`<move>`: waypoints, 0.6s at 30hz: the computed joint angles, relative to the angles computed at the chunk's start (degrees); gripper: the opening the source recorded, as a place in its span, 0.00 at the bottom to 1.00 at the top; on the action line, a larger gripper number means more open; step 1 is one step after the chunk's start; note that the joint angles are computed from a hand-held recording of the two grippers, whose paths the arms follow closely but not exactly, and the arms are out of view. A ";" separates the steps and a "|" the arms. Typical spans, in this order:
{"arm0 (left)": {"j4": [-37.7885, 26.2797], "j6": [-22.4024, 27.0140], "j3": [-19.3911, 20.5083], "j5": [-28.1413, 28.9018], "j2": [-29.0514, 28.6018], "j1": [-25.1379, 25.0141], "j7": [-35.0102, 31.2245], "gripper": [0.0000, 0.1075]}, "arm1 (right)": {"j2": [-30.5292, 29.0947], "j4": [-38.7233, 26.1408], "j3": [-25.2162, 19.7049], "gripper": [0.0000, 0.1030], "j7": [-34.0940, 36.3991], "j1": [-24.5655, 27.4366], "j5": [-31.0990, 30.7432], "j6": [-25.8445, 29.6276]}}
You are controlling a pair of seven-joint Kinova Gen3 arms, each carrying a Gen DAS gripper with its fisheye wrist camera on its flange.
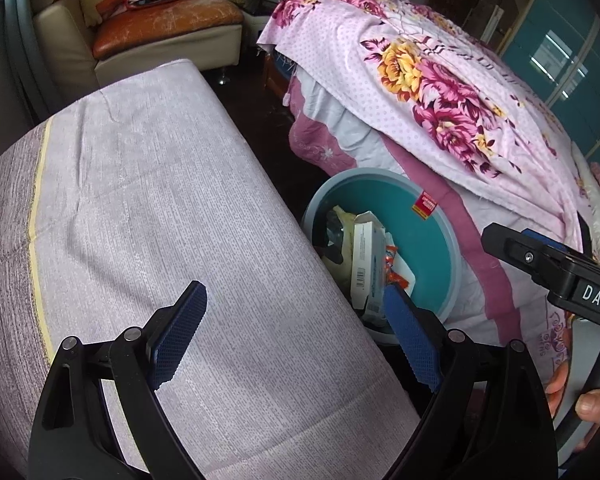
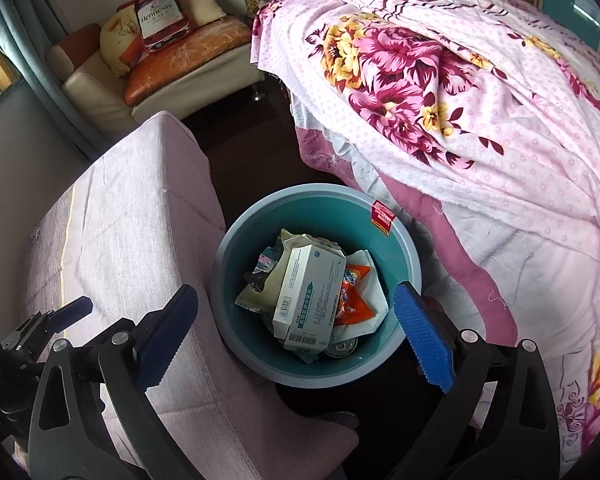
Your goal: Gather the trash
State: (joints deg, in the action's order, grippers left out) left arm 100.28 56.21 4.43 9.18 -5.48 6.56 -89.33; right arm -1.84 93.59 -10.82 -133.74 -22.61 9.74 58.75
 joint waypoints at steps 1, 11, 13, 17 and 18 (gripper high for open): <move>0.07 0.16 0.07 -0.29 -0.55 -0.01 0.39 0.84 | -0.32 -0.10 -0.43 0.93 -0.41 -0.34 0.75 0.57; 0.85 2.65 0.42 -2.78 -6.21 -0.41 3.79 0.92 | -3.51 -1.24 -4.43 0.93 -4.91 -3.64 7.43 5.81; 1.26 2.82 0.24 -3.04 -7.61 -0.54 4.12 0.92 | -4.20 -1.54 -4.91 0.93 -4.83 -3.78 7.85 6.39; 1.42 3.76 -0.03 -3.60 -9.11 -0.93 4.42 0.92 | -4.88 -2.47 -6.51 0.93 -5.94 -4.22 9.14 7.98; 1.50 4.01 -0.28 -3.50 -9.36 -1.06 4.36 0.92 | -5.00 -2.59 -6.72 0.93 -6.10 -4.34 9.29 8.22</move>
State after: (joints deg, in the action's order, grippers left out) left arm 101.78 60.23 4.15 5.68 -14.84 5.50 -84.97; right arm -6.85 91.00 -17.54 -139.84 -26.95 19.03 66.98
